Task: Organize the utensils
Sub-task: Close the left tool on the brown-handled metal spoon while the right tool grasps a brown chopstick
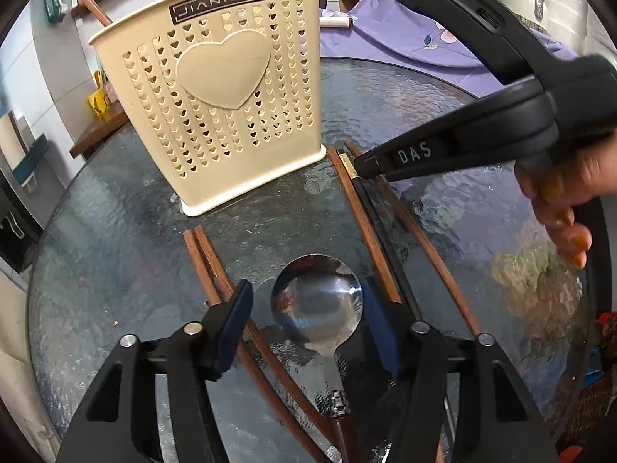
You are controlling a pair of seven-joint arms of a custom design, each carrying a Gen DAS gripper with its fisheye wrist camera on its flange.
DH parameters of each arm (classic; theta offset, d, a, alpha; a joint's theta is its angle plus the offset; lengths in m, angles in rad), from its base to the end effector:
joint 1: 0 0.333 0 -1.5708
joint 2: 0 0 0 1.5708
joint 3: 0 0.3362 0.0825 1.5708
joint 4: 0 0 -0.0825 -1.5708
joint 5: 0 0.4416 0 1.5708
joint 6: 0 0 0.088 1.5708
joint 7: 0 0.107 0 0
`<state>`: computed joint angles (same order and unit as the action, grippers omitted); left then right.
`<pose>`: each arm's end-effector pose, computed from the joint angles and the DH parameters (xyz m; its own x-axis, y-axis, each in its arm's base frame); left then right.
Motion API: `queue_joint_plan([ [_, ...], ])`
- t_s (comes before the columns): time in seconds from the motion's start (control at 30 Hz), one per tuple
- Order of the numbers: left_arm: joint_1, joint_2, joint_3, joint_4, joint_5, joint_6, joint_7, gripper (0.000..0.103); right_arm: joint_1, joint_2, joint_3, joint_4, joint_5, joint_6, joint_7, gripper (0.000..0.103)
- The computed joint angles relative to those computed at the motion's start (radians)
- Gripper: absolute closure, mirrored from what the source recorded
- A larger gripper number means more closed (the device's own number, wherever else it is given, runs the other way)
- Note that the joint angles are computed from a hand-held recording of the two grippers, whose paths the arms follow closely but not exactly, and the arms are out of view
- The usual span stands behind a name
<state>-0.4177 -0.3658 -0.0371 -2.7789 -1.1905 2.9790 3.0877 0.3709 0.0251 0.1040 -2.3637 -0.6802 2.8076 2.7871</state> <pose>0.3982 -0.1217 0.3304 -0.7168 -0.6898 -0.1019 -0.4968 0.6078 -0.6194 0.4923 0.2871 0.3320 -0.1142 -0.9885 -0.0995 -0.8571 0.1487 -0.4933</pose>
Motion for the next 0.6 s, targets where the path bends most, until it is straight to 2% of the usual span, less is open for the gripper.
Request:
queue_joint_plan([
  [0.1,0.016,-0.002,-0.013,0.001,0.042,-0.023,-0.046,0.057,0.003,0.007,-0.001,0.004,-0.029,-0.005,0.021,0.089],
  [0.4,0.002,-0.007,0.007,-0.001,0.061,-0.030,-0.084,0.057,0.004,0.001,-0.003,-0.007,-0.053,0.016,0.070,0.092],
  [0.6,-0.004,-0.032,0.036,0.010,-0.037,-0.076,-0.002,0.057,-0.013,-0.018,-0.013,-0.034,-0.124,0.072,0.163,0.095],
])
